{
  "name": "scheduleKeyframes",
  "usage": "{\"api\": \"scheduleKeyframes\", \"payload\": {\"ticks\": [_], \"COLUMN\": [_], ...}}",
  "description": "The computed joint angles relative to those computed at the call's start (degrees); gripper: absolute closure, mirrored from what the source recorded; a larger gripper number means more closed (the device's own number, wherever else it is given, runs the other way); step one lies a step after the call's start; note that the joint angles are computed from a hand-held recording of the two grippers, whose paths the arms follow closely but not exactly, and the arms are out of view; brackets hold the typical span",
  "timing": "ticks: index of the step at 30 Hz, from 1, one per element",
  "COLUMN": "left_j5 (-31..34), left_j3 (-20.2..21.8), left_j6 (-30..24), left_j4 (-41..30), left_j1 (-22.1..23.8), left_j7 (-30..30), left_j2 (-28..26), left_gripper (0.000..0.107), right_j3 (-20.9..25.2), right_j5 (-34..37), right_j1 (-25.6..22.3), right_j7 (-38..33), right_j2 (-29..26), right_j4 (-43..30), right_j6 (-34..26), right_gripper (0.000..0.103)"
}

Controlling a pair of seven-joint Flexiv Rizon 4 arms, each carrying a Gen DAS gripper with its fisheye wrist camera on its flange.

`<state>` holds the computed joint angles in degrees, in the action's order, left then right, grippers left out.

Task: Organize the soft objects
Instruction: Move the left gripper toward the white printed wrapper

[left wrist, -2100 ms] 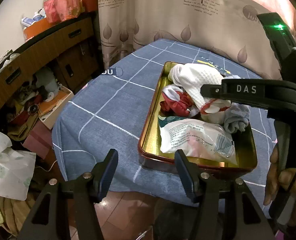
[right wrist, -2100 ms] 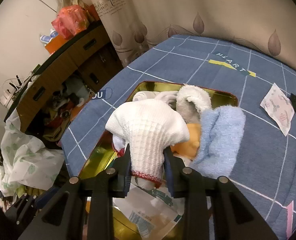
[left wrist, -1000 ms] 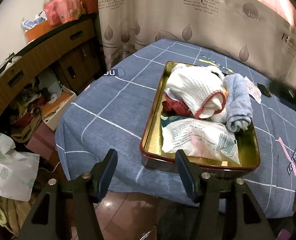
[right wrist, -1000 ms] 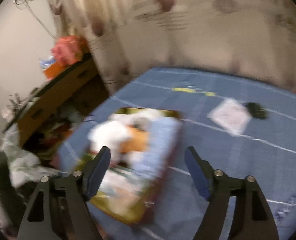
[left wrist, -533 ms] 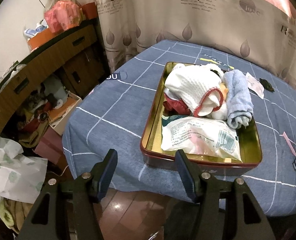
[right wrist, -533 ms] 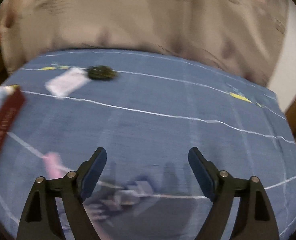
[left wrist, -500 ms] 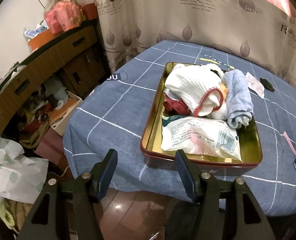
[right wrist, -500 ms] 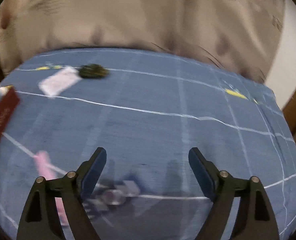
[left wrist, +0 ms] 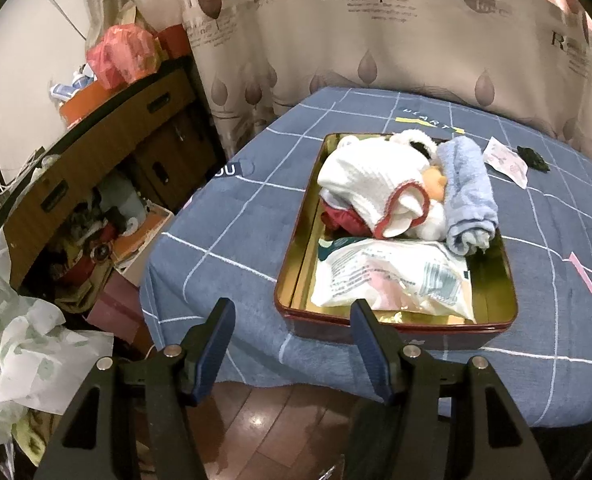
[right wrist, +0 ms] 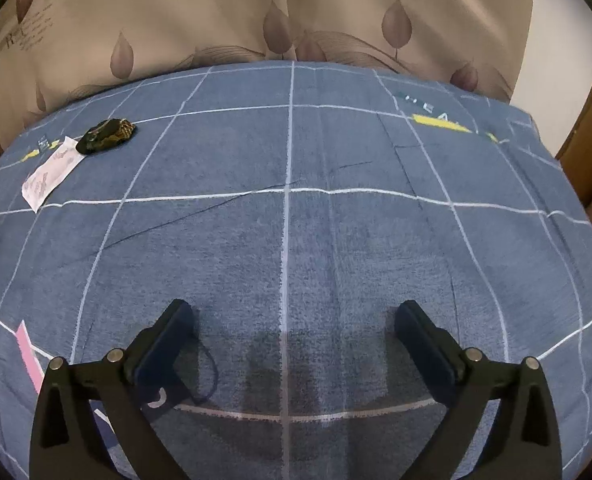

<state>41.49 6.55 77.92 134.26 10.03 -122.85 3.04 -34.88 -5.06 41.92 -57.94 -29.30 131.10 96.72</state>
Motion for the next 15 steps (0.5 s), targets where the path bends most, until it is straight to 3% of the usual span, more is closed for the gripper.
{"api": "scheduleKeyframes", "payload": {"ticks": [15], "left_j5": [0.7], "left_j3": [-5.6], "left_j6": [-5.9], "left_j4": [-5.5], "left_j1": [-5.7], "left_j7": [0.0], "left_j2": [0.4], "left_gripper": [0.045], "right_j3": [1.8], "right_j5": [0.2], "right_j1": [-1.6], "right_j7": [-0.4], "right_j2": [0.2], "right_j4": [-0.2], "right_j6": [0.6], "right_gripper": [0.001]}}
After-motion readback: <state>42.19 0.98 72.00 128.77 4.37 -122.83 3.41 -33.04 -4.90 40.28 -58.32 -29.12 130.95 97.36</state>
